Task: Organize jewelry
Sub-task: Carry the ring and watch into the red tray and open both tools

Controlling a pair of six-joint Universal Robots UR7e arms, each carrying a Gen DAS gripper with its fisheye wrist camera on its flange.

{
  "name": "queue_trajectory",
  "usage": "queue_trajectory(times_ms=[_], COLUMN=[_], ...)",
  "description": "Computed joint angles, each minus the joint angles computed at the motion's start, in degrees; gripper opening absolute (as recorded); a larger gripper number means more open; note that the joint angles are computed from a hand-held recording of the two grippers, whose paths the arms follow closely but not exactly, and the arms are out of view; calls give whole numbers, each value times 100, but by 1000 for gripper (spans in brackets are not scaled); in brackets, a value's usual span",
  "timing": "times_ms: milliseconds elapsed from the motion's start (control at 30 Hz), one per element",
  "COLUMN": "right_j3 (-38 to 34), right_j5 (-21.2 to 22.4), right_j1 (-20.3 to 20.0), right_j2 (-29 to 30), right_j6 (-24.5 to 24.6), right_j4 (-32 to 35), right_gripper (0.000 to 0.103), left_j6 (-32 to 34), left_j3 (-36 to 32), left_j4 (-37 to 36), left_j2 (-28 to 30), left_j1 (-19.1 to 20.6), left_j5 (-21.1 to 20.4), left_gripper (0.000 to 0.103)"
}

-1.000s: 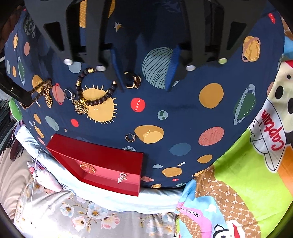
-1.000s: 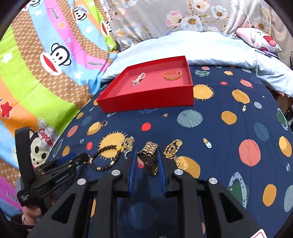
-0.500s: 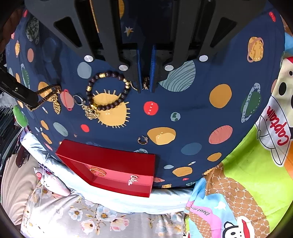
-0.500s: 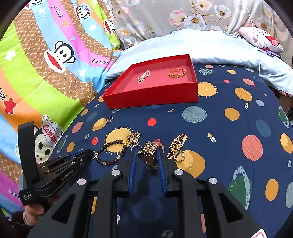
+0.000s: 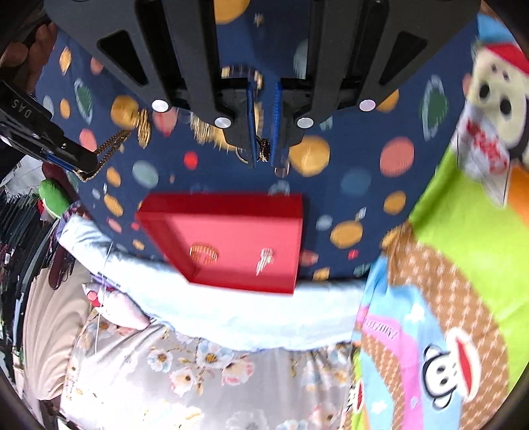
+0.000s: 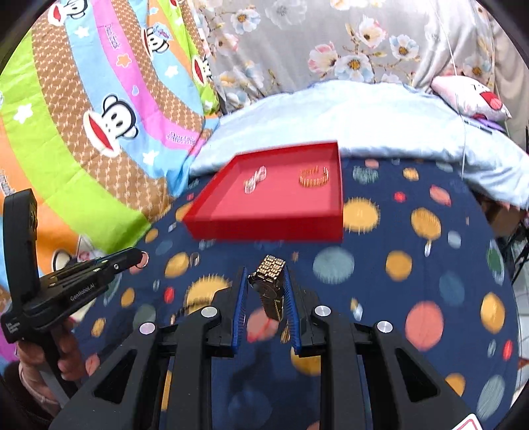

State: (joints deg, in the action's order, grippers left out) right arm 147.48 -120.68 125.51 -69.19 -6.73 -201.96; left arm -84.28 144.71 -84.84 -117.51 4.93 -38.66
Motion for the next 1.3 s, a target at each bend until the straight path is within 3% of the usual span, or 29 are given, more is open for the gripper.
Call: queue_trajectory(times_ms=[167,233,367,567,733,933,967,1033,1133,1200,1300], right_j3=[-684,-955,-1414,-1934,-2261,-2507,-2525,-2587,-2500,-2326,-1918], right_j5=[80,206,408,729,668,441,369,126,-3,69,234], right_j1=[-143,-251,-539,-1115,-1383,-1438,-1413,-1335,-1255,-1240,-1216], right_j2=[47,112,351,830,1137,1468,1542,1700,1757,1629,1324], right_j6=[-493,-640,-730,-532,-419,-652,-759,-972,-1229,-1209,-1117], right_j4=[162,282,637,1296,1727,1584,1409,1095,514,258,-50], right_gripper=[20,20,20,21,21,22,24,45,52,54,57], left_j6=[1675,2565,3979,5116,5421,5587,5595,5622,5553,5454,5366], left_j3=[-288,-359,-451,-630,-792,-940,-955,-966,-966,-938,-798], left_j4=[-1674,-2721,-4679,-6340,-6782,-7046,-7073,-7210,-7259,-7263,-7304], left_j2=[678,1103,1911,2899,3343,3697,3733,3827,3906,3867,3634], left_j1=[853,1254,1965,2803,3240,3534,3563,3609,3606,3587,3476], left_j5=[729,968,996,681,491,438,451,513,730,855,922], left_gripper=[7,7,8,8,8,8,8,8,23,39,46])
